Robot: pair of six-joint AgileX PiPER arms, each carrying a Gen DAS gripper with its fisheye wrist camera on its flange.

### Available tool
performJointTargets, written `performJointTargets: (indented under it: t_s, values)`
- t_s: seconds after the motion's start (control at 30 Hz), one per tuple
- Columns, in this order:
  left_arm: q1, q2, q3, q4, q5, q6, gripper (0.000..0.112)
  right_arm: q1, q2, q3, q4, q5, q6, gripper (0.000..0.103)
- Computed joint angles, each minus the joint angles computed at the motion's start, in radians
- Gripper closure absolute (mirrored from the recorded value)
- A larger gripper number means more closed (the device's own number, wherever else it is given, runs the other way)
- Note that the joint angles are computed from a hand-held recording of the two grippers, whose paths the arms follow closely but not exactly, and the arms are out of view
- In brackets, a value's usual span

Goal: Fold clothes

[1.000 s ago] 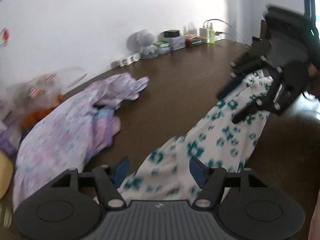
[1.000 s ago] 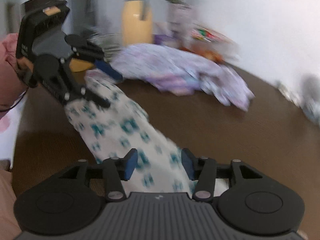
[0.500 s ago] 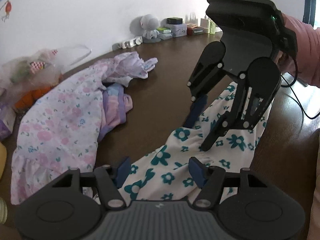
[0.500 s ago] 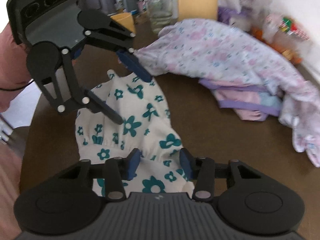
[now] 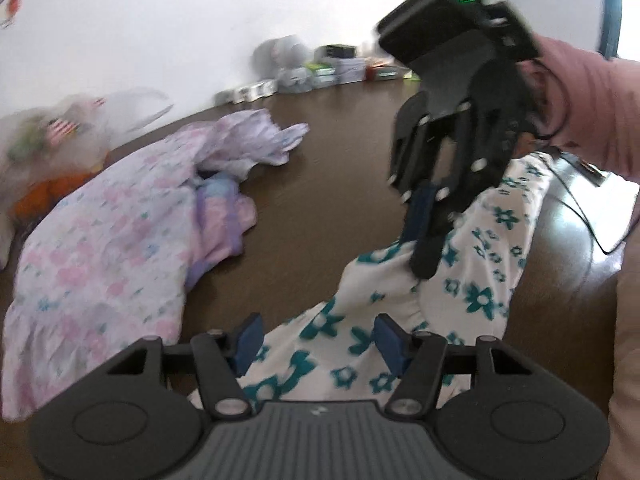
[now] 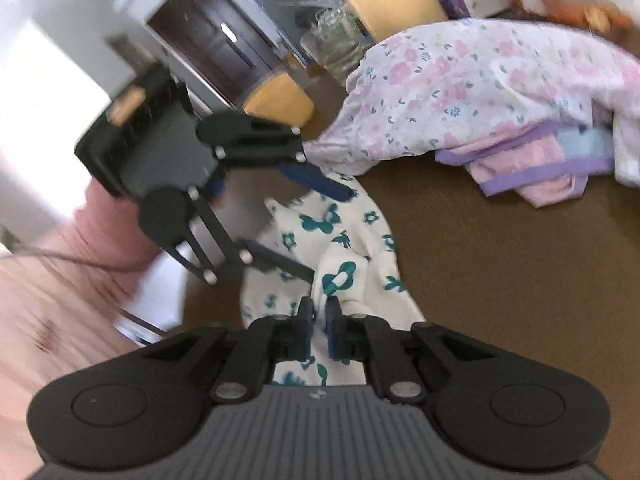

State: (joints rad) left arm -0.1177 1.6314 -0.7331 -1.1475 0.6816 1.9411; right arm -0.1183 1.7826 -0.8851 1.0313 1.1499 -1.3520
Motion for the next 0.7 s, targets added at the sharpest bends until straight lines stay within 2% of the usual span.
performJointTargets:
  t_s: [0.1,0.13,0.23,0.33,0.37,0.4,0.47,0.57,0.63,0.7]
  values:
    - [-0.034,0.054,-0.05,0.039,0.042,0.016,0.053,0.004,0.049,-0.009,0.013,0.018,-0.008,0.097]
    - [-0.045,0.073,-0.071,0.065,0.055,0.006,0.058,0.003,0.053,-0.008,0.019,0.026,-0.018,0.097]
    - [-0.069,0.108,-0.125,0.143,0.096,-0.04,0.108,-0.004,0.067,-0.011,0.039,0.058,-0.04,0.097]
    - [-0.092,0.115,-0.169,0.241,0.115,-0.165,0.109,-0.008,0.058,-0.007,0.026,0.017,-0.024,0.096]
    - [-0.092,0.124,-0.194,0.275,0.136,-0.224,0.109,-0.005,0.049,-0.003,0.019,-0.011,-0.017,0.092]
    - [-0.093,0.134,-0.218,0.308,0.158,-0.28,0.109,0.004,0.025,0.01,0.012,-0.048,-0.022,0.088]
    - [-0.099,0.154,-0.266,0.363,0.198,-0.384,0.109,0.054,-0.07,0.071,0.009,-0.157,-0.096,0.062]
    - [-0.108,0.194,-0.348,0.424,0.268,-0.522,0.109,0.176,-0.19,0.142,0.0,-0.31,-0.206,0.06]
    - [-0.12,0.207,-0.386,0.459,0.281,-0.597,0.108,0.309,-0.258,0.19,-0.035,-0.486,-0.249,0.06]
    - [-0.136,0.207,-0.4,0.486,0.264,-0.649,0.107,0.406,-0.268,0.193,-0.136,-0.589,-0.2,0.064]
